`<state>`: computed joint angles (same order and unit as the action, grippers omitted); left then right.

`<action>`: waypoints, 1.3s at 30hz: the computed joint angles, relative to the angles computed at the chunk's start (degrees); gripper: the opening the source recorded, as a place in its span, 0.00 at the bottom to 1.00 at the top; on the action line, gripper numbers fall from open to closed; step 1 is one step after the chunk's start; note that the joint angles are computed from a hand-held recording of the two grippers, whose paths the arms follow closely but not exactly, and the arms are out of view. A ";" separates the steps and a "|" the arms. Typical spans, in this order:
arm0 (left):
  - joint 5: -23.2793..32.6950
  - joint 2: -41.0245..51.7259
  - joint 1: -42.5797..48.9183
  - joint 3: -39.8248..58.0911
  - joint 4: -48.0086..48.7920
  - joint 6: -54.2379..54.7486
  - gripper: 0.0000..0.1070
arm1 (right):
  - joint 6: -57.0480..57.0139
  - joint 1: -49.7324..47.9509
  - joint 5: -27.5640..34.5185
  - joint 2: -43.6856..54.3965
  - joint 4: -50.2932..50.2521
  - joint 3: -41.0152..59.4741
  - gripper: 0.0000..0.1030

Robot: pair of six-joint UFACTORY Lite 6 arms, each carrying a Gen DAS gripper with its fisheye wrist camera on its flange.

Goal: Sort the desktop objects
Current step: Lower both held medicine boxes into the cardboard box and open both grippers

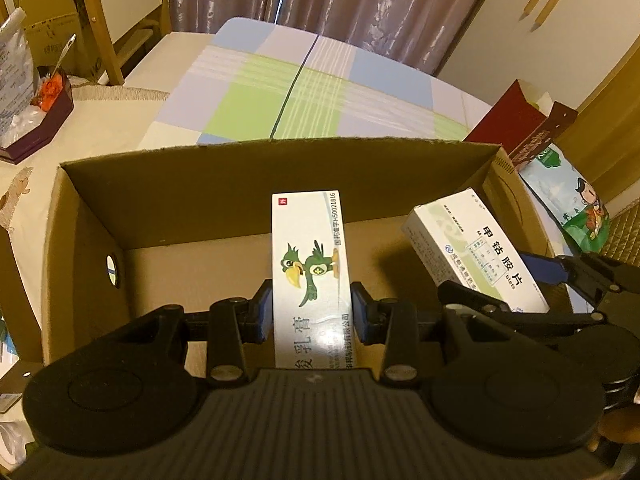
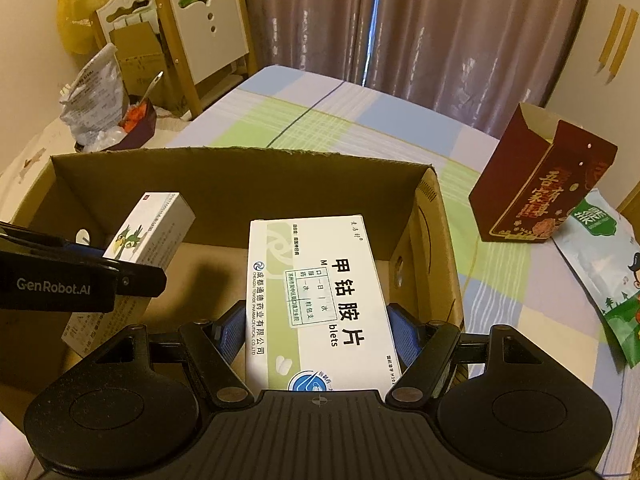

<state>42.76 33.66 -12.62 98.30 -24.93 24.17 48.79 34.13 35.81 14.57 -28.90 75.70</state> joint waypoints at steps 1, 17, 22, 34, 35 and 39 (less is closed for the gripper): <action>0.11 0.49 -0.06 0.42 0.01 -0.15 0.32 | -0.34 0.01 0.04 0.33 -0.08 0.25 0.70; 0.32 3.12 -1.33 1.89 2.71 -3.07 0.32 | -11.69 -2.68 -1.74 -3.08 7.46 -2.47 0.70; 0.45 4.20 -2.64 2.64 3.63 -4.75 0.32 | -12.58 -2.95 -0.88 -3.88 9.05 -2.42 0.70; -1.62 3.37 -4.97 -0.09 5.16 -6.68 0.32 | -21.30 -4.82 1.20 -3.92 16.92 -1.30 0.70; -1.71 3.22 -4.98 -0.19 5.29 -6.59 0.32 | -22.26 -4.99 1.78 -3.52 17.60 -0.84 0.70; -2.43 2.26 -5.25 -1.22 6.22 -7.02 0.31 | -26.09 -5.63 4.04 -2.49 20.27 0.48 0.70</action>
